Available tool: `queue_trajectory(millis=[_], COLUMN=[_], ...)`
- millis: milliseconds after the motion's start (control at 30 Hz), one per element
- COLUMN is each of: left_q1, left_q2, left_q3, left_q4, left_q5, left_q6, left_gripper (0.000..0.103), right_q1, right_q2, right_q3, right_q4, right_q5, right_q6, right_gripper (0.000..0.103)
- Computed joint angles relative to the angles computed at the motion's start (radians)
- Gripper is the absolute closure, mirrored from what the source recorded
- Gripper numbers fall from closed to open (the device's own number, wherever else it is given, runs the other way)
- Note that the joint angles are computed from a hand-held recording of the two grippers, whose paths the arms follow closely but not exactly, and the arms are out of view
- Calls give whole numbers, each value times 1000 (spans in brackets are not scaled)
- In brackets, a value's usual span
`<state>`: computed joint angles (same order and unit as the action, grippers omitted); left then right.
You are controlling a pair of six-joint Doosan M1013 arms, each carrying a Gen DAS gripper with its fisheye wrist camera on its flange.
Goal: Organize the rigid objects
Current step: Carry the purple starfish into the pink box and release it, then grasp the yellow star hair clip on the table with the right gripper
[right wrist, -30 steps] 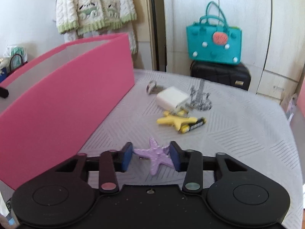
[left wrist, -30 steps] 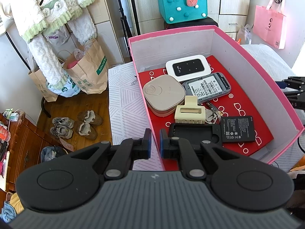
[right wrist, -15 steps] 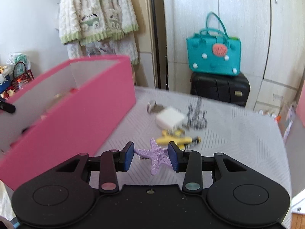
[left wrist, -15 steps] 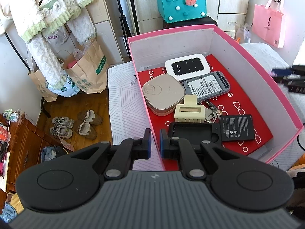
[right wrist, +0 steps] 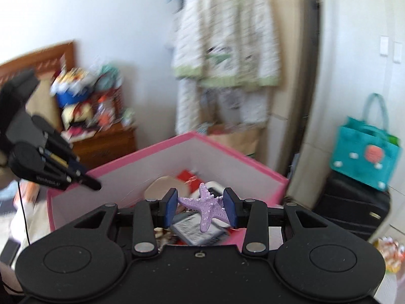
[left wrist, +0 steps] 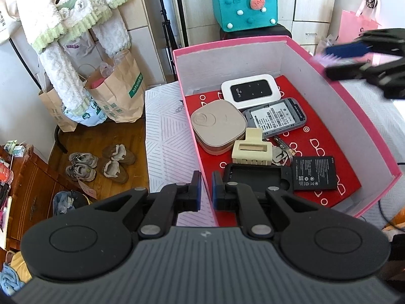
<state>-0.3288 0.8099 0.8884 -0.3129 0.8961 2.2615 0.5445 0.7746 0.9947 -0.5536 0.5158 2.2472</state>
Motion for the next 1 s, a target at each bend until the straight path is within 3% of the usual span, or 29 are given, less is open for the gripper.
queue_trajectory(millis=[133,233,333,467,600,767,867,1000], left_q1=[0,1,0,1,1,5,5,5], left_q2=[-13,-23,-27,-21,-8,7,5,6], left_q3=[19,34,44,30,5,-16,-12,-15], left_q4=[-4,-8,-7,-3,4,-12,-15,-10], left_q5=[-22,-42,-56,-39,-9,7,6,11], left_q6=[-2,4,-2,-8,-14,-20,-18,-23], left_gripper=[96,96,97,97,96,96,96,96], right_q1=[-10,-13,-13,-21,-19,-11,-18,-41], right_q2=[84,137,147,71,-13,-84,-124,-163], right_q3=[-151,-244,-259,-126,26,147,216,304], right_q4=[200,245,230,200,-9,-227,-265,-224], right_q5=[158,261,278,123,-6,45,76,52], right_q6=[-298,-385,-372,-236,37,279,386,485], right_gripper=[58,58,57,52,51,50,46,46])
